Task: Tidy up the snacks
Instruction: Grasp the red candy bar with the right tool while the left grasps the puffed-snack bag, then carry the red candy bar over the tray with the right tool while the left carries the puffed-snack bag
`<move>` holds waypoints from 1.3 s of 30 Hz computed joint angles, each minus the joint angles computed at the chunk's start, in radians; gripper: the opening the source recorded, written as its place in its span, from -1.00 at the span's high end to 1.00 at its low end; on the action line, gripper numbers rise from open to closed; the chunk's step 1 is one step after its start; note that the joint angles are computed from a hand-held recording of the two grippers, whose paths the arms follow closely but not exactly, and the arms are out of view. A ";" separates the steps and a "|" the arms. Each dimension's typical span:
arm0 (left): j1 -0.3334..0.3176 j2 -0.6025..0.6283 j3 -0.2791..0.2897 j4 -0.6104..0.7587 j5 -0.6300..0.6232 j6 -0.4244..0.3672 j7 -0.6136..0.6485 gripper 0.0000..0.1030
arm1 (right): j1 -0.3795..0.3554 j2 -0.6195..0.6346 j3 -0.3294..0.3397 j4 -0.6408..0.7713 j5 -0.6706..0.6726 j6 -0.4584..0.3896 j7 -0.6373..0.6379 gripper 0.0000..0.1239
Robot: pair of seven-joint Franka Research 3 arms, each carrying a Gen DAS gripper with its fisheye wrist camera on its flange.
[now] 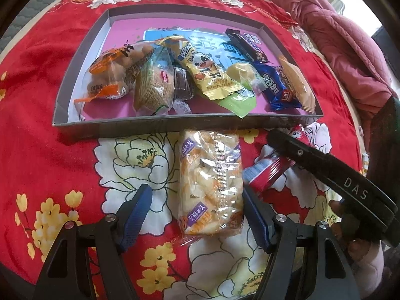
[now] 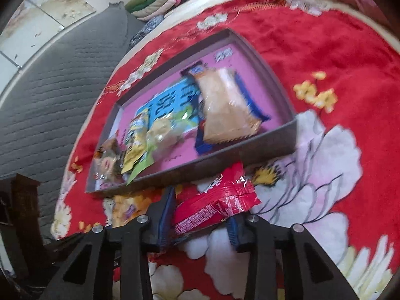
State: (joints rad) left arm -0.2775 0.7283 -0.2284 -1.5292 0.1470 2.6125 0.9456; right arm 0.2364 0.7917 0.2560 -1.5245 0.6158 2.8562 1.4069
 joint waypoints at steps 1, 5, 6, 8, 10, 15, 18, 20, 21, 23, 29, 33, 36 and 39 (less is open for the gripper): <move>0.000 0.001 0.000 0.001 0.001 0.001 0.001 -0.46 | 0.001 0.002 0.000 0.002 0.003 -0.001 0.008 0.38; 0.003 0.002 -0.002 0.000 -0.001 0.003 0.003 -0.46 | -0.003 0.015 0.013 0.019 0.014 -0.005 0.002 0.18; 0.003 0.003 -0.003 0.001 -0.002 0.004 0.003 -0.46 | 0.000 0.020 0.013 0.025 0.012 -0.006 0.002 0.17; 0.003 0.003 -0.002 0.000 -0.003 0.007 0.001 -0.46 | 0.010 0.027 0.009 0.035 0.001 -0.010 -0.002 0.16; 0.004 0.004 -0.002 0.001 -0.004 0.009 -0.001 -0.46 | 0.031 0.029 -0.011 0.042 -0.026 -0.013 0.000 0.19; 0.001 0.012 0.003 0.014 -0.001 0.004 -0.008 -0.46 | 0.015 0.028 0.000 0.031 -0.023 -0.001 0.012 0.46; -0.003 0.021 0.004 0.031 0.003 0.001 -0.010 -0.43 | -0.010 0.023 0.021 0.022 0.001 -0.002 -0.009 0.51; -0.004 0.028 0.002 0.038 0.001 0.005 -0.010 -0.39 | -0.005 0.010 0.013 0.008 -0.003 0.007 -0.016 0.52; -0.005 0.032 0.000 0.042 0.001 0.008 -0.009 -0.28 | -0.003 0.003 0.012 0.000 -0.004 0.018 -0.020 0.52; -0.012 0.039 0.005 0.052 0.006 0.008 -0.014 -0.10 | -0.012 -0.007 0.019 -0.011 0.002 0.027 -0.034 0.53; -0.018 0.043 0.008 0.054 0.014 0.019 -0.017 0.00 | -0.038 -0.033 0.042 -0.042 0.029 0.057 -0.082 0.58; -0.020 0.030 0.010 0.038 0.022 0.028 -0.018 0.02 | -0.031 -0.043 0.036 -0.049 0.024 0.065 -0.102 0.60; -0.025 0.010 0.015 0.017 0.037 0.039 -0.017 0.05 | -0.017 -0.050 0.025 -0.051 0.008 0.072 -0.112 0.60; -0.017 -0.016 0.011 -0.016 0.038 0.058 -0.016 0.06 | -0.033 -0.053 0.049 -0.056 0.019 0.084 -0.141 0.61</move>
